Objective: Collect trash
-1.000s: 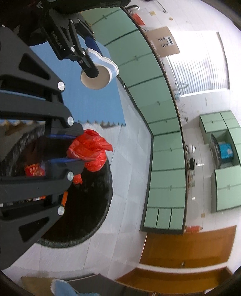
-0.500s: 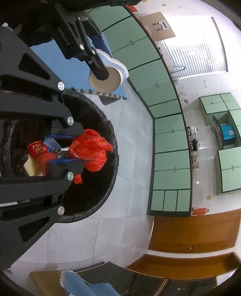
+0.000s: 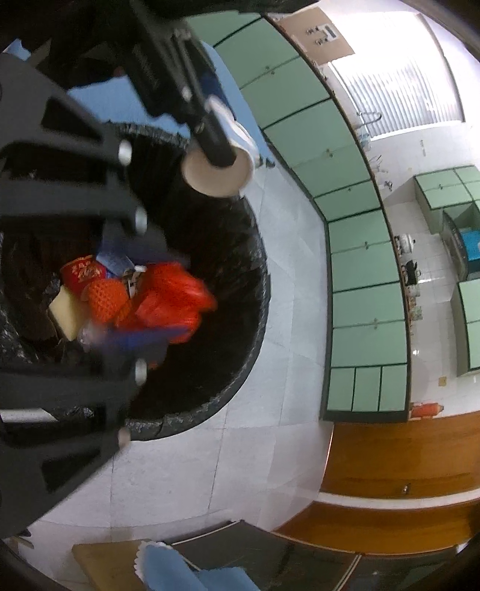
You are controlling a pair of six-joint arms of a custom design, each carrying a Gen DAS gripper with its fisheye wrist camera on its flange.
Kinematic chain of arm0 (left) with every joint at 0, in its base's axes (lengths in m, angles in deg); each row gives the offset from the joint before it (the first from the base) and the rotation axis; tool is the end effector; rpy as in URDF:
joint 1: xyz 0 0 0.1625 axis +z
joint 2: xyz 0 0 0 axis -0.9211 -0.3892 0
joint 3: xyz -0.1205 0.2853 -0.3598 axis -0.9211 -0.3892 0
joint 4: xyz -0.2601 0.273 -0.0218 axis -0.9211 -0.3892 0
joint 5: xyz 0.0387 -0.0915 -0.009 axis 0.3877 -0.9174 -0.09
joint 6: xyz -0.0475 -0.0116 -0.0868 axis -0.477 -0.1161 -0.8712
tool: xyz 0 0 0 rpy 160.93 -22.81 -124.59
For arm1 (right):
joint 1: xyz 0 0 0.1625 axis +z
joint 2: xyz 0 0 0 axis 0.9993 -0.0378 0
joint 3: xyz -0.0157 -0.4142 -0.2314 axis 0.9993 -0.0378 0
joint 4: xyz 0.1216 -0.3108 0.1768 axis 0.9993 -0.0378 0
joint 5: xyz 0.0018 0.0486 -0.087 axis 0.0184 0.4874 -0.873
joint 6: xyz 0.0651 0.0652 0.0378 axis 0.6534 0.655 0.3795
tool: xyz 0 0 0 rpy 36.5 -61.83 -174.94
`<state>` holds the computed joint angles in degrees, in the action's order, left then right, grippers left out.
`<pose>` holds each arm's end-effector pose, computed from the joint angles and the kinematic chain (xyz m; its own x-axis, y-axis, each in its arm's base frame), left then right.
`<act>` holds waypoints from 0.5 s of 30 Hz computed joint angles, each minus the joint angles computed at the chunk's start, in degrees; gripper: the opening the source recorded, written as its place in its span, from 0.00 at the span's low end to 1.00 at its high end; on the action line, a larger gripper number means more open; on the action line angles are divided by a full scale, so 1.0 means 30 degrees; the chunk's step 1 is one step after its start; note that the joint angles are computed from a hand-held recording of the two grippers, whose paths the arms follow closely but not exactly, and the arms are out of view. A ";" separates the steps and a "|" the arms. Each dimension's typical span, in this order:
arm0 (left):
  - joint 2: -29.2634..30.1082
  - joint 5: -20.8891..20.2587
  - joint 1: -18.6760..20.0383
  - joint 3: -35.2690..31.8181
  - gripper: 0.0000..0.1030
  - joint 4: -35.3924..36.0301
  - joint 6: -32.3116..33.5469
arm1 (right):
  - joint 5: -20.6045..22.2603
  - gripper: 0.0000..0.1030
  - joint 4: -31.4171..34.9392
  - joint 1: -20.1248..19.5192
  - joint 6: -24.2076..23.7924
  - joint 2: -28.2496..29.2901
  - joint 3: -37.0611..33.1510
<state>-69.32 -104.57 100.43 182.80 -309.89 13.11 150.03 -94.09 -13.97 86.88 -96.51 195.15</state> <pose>-0.2242 -0.3934 -0.0167 -0.7732 0.2911 -0.5634 0.6061 0.6005 -0.5216 0.0190 -0.3576 0.1340 -0.7975 -0.0390 0.6020 -0.4704 0.6649 -0.5801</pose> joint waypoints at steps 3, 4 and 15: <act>-0.0113 0.0053 -0.0098 0.0123 0.79 -0.0368 0.0140 | 0.0076 0.69 -0.0486 -0.0069 0.0125 -0.0057 0.0227; -0.0171 0.0082 -0.0141 0.0204 0.79 -0.0506 0.0209 | 0.0118 0.75 -0.0637 -0.0037 0.0135 -0.0186 0.0274; -0.1674 0.2322 -0.1798 0.3014 0.81 -0.1929 -0.0423 | 0.1104 0.92 -0.1020 0.1191 -0.0019 -0.1208 0.1344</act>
